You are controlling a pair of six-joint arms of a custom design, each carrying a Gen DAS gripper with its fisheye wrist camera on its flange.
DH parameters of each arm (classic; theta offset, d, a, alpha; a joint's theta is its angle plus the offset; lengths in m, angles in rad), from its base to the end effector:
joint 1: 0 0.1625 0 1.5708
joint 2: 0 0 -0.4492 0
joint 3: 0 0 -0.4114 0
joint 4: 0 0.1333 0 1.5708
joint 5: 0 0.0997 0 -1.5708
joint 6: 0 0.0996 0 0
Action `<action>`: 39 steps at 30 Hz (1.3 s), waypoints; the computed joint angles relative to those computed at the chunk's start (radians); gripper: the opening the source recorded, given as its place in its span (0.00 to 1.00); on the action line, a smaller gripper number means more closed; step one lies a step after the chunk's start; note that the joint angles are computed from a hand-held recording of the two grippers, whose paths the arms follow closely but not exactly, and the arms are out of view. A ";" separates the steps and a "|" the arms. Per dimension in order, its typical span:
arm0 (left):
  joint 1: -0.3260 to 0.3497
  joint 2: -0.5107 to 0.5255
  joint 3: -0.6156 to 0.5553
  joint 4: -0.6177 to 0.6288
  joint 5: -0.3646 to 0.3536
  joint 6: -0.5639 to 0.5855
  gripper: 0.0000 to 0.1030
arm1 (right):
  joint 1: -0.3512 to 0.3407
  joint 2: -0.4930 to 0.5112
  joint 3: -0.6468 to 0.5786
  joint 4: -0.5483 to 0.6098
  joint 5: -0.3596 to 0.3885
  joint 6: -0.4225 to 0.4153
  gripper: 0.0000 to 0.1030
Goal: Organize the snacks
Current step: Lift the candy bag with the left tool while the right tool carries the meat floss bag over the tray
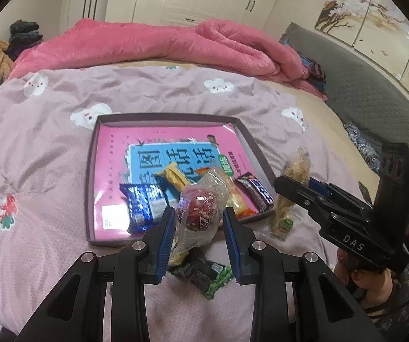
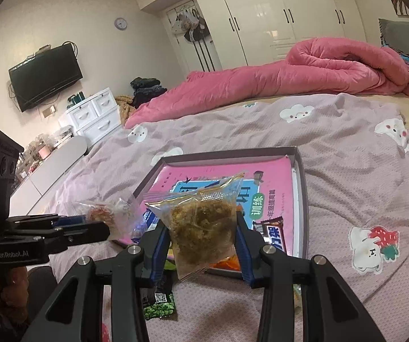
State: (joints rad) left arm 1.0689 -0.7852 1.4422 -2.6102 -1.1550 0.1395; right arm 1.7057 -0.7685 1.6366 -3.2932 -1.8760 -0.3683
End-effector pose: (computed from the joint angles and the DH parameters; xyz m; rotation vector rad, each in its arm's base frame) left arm -0.2183 -0.7585 0.1815 0.7564 2.6315 -0.6249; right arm 0.2001 -0.7054 0.1736 0.4592 -2.4993 1.1006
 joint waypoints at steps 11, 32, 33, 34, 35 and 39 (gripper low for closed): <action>0.016 0.049 -0.081 -0.033 0.068 -0.009 0.34 | -0.010 0.001 -0.024 -0.014 -0.019 0.026 0.41; 0.083 0.116 -0.140 -0.027 0.203 -0.093 0.34 | -0.036 0.013 -0.060 0.036 -0.027 0.099 0.41; 0.084 0.117 -0.141 -0.027 0.206 -0.091 0.34 | -0.037 0.015 -0.063 0.039 -0.028 0.099 0.41; 0.084 0.121 -0.141 -0.031 0.215 -0.086 0.34 | -0.038 0.016 -0.066 0.046 -0.026 0.099 0.41; 0.082 0.124 -0.140 -0.038 0.225 -0.076 0.34 | -0.038 0.018 -0.070 0.059 -0.024 0.100 0.41; 0.081 0.131 -0.139 -0.053 0.230 -0.052 0.34 | -0.037 0.028 -0.081 0.082 -0.036 0.097 0.41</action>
